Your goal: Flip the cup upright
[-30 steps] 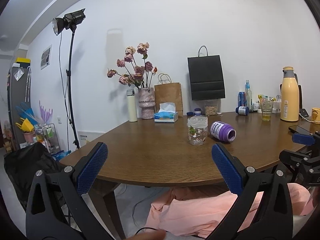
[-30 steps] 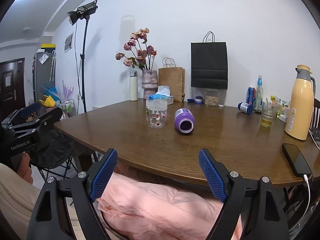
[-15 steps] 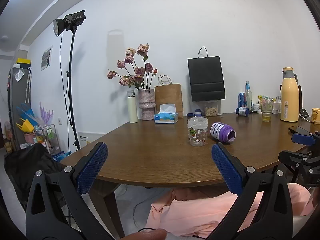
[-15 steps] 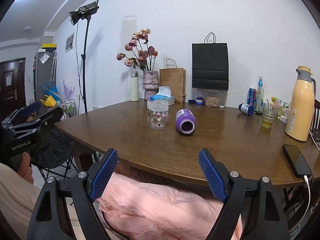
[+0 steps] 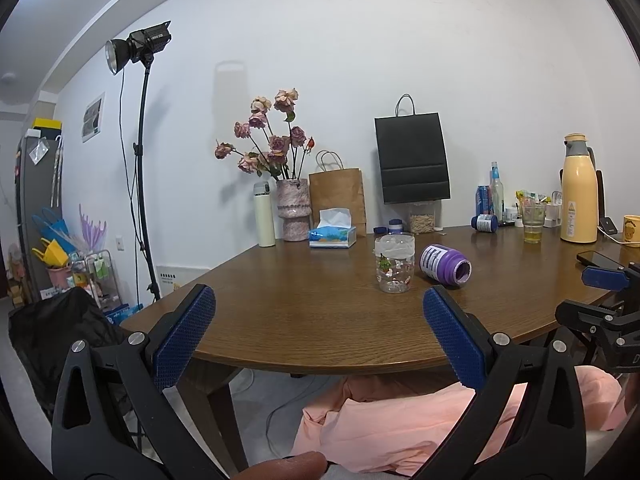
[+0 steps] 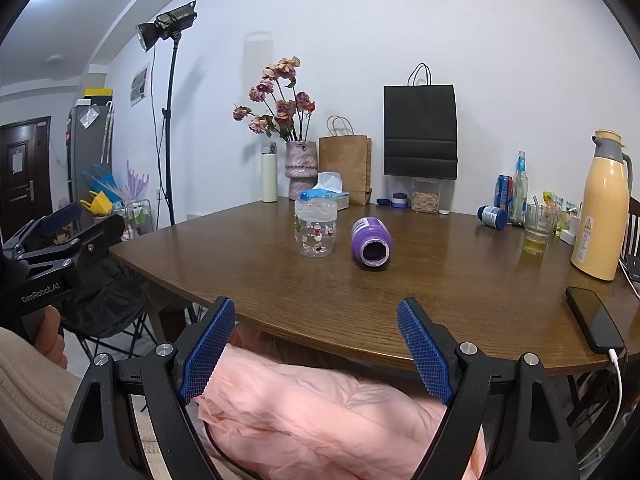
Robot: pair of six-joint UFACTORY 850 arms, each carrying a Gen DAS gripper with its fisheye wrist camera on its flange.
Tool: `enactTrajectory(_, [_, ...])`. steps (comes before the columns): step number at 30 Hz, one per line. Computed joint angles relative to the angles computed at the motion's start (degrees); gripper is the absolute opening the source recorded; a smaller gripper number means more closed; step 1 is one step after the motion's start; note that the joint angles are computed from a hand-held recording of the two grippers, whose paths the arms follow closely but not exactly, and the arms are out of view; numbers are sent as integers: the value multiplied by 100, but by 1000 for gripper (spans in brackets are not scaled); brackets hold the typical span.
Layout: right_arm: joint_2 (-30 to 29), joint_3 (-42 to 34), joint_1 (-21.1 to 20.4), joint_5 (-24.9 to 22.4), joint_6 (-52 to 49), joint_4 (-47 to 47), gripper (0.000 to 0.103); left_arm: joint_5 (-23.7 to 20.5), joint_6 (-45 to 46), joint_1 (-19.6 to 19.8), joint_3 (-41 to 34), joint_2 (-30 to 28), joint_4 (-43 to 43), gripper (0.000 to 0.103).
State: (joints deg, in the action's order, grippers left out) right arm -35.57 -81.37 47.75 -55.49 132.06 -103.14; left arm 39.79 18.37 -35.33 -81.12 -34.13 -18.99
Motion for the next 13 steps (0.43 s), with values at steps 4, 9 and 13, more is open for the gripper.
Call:
enactTrajectory(4, [-4,-6,1,6,1,5,87,-16,-26,13,-4,-3,47,103])
enactTrajectory(9, [-20,-7,11,-6,17,5,87,-12,-23,15,-10,-11,49,103])
enactTrajectory(13, [-38,-13,11,-3,14,10,87,31,-4,2,-10,-30,6,103])
